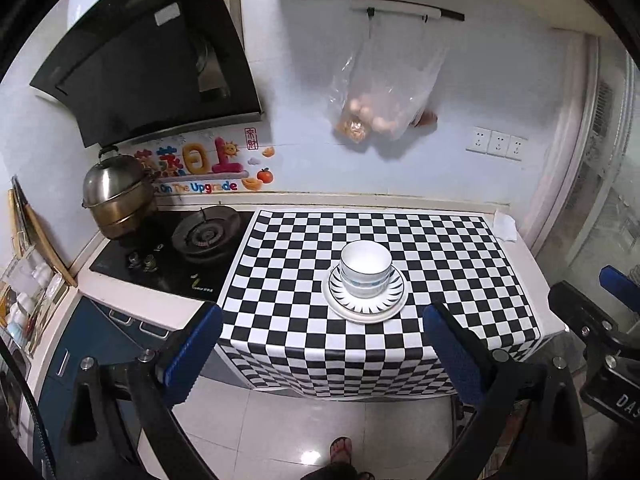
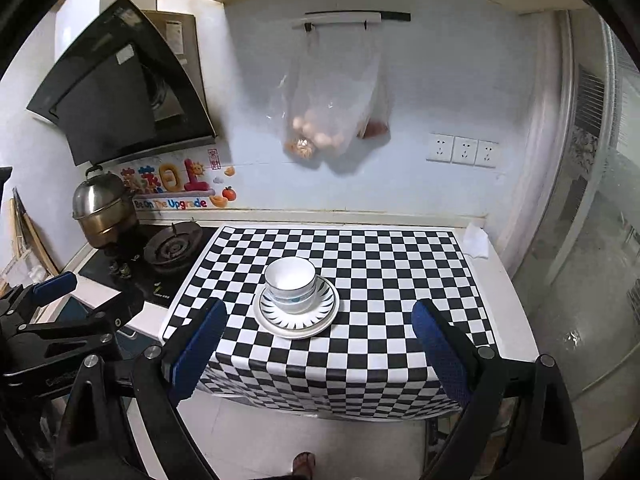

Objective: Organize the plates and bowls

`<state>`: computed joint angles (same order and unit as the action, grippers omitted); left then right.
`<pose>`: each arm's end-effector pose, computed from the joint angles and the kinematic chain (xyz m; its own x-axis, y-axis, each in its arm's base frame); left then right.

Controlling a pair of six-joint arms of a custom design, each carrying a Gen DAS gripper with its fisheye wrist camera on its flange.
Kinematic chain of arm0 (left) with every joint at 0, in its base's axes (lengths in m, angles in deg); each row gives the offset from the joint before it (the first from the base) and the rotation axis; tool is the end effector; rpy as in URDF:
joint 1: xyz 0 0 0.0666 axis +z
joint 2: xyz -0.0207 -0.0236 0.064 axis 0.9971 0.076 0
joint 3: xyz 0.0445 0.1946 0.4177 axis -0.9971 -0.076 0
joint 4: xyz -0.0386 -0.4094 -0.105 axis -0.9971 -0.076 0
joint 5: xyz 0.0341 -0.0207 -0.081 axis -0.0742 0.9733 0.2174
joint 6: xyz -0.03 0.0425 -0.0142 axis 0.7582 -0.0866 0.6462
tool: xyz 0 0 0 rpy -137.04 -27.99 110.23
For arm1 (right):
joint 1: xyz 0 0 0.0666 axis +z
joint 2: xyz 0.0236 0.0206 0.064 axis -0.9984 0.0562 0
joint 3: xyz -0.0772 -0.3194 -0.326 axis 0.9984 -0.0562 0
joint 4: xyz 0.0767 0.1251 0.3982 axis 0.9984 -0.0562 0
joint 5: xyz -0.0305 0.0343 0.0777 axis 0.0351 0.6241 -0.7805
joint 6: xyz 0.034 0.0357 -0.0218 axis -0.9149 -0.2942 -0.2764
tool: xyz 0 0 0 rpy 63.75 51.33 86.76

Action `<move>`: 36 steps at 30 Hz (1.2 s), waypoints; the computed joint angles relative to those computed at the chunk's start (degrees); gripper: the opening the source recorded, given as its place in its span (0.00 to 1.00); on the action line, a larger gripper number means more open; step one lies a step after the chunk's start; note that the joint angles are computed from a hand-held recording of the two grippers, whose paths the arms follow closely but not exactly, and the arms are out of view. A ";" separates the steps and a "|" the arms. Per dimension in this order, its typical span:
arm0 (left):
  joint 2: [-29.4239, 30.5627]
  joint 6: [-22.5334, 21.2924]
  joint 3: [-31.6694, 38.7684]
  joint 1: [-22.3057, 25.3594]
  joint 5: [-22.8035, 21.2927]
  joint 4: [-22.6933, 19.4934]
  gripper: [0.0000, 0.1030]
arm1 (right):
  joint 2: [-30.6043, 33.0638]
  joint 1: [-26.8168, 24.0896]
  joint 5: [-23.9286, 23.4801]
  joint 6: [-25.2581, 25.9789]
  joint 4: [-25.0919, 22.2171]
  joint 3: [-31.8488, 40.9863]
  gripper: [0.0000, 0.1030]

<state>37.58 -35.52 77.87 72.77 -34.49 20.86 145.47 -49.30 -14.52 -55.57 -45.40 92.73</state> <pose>0.5672 -0.1389 0.6879 -0.5293 0.3638 -0.7665 0.5391 0.8418 0.0273 0.4514 0.3115 0.6369 -0.4623 0.3240 -0.8254 0.5117 0.8577 0.0500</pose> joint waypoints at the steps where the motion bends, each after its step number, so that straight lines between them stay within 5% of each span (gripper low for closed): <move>1: -1.09 0.01 -1.16 0.17 0.12 0.42 1.00 | -0.33 0.68 0.49 -0.95 -0.70 -0.21 0.93; 25: -6.75 -0.63 -6.43 0.86 1.52 2.62 1.00 | -3.73 5.82 5.25 -9.43 -7.90 -1.95 0.93; 36: -6.64 -0.65 -6.37 0.86 1.35 2.74 1.00 | -2.36 5.04 5.54 -8.41 -8.06 -0.05 0.93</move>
<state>30.94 -36.18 71.50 73.63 -33.14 23.60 143.11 -44.26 -8.98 -63.98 -53.46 92.68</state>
